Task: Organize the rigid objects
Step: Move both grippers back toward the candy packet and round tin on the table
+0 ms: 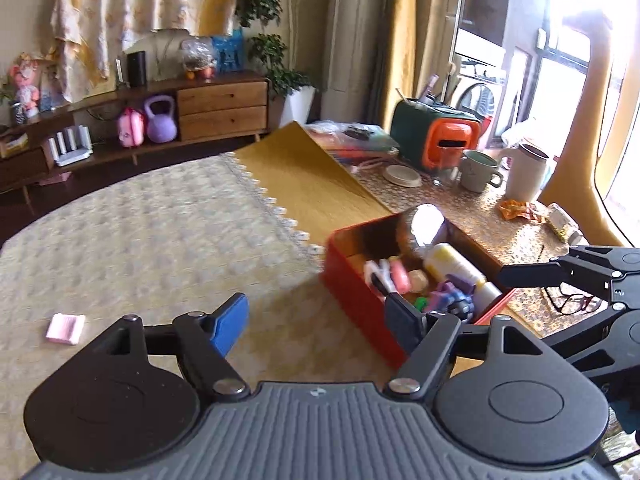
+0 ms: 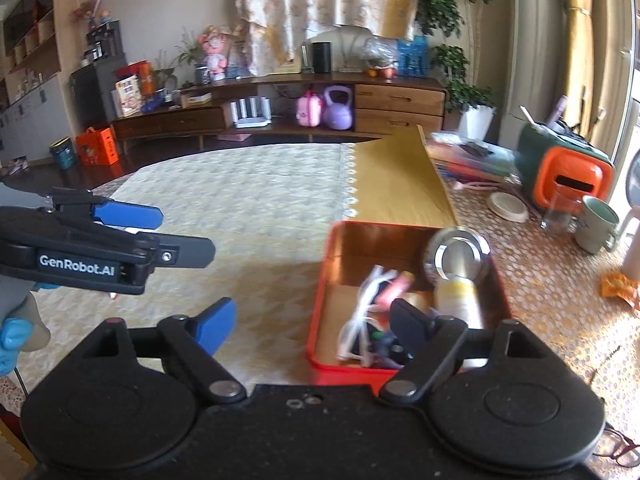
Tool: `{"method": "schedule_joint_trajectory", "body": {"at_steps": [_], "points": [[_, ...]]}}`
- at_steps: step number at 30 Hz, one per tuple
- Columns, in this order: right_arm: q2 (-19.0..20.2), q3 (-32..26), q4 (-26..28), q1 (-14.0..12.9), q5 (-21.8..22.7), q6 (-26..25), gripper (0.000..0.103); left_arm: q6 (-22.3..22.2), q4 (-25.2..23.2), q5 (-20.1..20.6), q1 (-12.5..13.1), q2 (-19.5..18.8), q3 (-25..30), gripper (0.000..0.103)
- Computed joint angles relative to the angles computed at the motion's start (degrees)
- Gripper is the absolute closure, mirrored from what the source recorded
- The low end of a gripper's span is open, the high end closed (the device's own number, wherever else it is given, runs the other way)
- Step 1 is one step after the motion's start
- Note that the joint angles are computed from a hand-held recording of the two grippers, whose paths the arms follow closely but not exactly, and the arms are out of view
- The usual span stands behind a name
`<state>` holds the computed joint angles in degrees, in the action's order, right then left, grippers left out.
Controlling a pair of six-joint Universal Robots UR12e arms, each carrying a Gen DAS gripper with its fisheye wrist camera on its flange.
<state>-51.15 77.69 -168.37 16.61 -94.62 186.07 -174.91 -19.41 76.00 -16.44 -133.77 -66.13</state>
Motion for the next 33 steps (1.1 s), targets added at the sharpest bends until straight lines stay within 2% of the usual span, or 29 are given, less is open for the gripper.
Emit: {"method": "schedule_joint_trajectory", "body": {"at_steps": [2,10,13,20,24,33], "points": [[0.5,-1.0,0.5,0.3,0.8,-0.2,0.016,-0.2,0.9,0.3,0.7,0.7,-1.4,0.021],[3.1,-5.1,0.5,1.3,4.3,-0.4,0.002,-0.5,3.9,1.9,3.4,3.1,-6.5,0.020],[4.3,-7.4,2.0,1.7,4.8,-0.6,0.000,-1.1,4.9,2.7,4.3,3.5,-7.8,0.014],[7.1,-12.8,6.8,2.3,8.3,0.5,0.000,-2.7,7.8,3.9,6.1,3.8,-10.4,0.013],[9.3,-16.7,9.9,3.0,8.2,-0.6,0.000,-3.4,9.2,5.8,6.7,3.7,-11.7,0.013],[14.8,-26.5,17.9,4.5,7.9,-3.5,0.000,-6.4,9.3,5.2,8.2,2.5,-12.7,0.013]]}}
